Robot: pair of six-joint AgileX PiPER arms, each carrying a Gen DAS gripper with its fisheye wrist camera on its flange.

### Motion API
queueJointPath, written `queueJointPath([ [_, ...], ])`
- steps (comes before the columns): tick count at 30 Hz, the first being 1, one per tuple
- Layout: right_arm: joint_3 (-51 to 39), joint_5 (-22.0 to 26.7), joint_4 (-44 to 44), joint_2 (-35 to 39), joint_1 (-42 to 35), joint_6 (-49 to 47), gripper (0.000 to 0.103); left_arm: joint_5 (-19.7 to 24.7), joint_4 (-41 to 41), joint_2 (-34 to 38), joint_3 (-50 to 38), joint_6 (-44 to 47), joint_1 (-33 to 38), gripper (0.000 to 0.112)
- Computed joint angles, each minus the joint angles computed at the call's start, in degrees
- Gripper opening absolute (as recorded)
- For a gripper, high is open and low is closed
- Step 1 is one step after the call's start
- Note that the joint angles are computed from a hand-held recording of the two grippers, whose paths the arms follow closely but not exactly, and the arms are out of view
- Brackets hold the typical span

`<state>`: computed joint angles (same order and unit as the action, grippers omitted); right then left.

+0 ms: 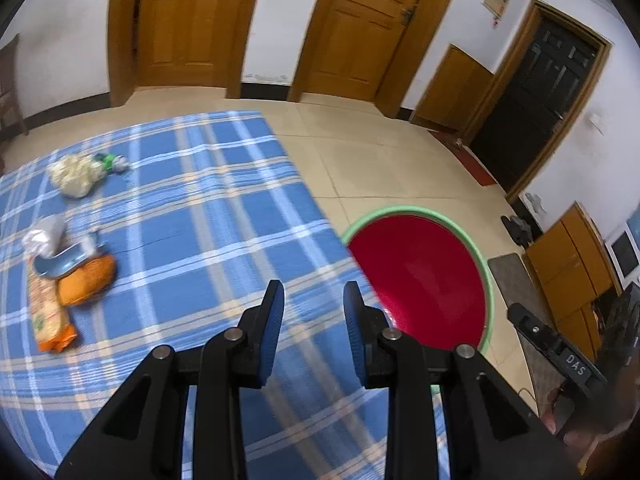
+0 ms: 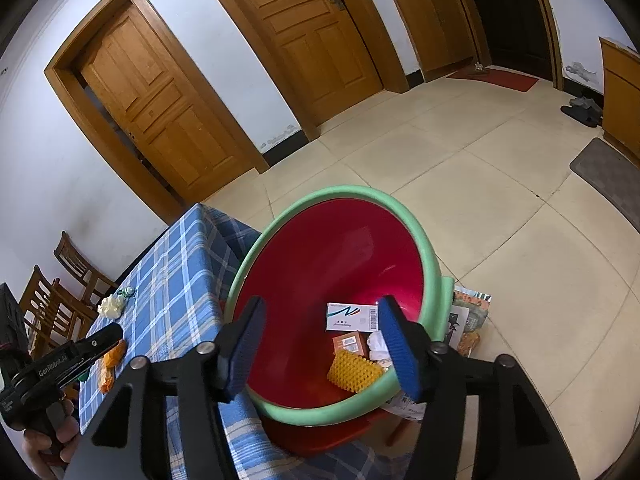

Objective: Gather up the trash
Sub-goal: 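Move both open tools back over the table items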

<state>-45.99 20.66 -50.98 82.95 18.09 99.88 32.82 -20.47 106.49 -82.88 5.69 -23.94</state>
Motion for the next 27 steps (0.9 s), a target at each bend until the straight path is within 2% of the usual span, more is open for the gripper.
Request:
queueJointPath([
  [18, -5.5, 2.48, 4.24, 4.09, 3.68, -3.82, 0.073, -3.92, 4.54, -5.8, 9.2, -4.27, 12.49, 0.032],
  [27, -7.96, 3.97, 7.63, 5.57, 4.54, -7.28, 0.074, -5.77, 8.27, -5.95, 11.41, -7.86, 17.7, 0.034],
])
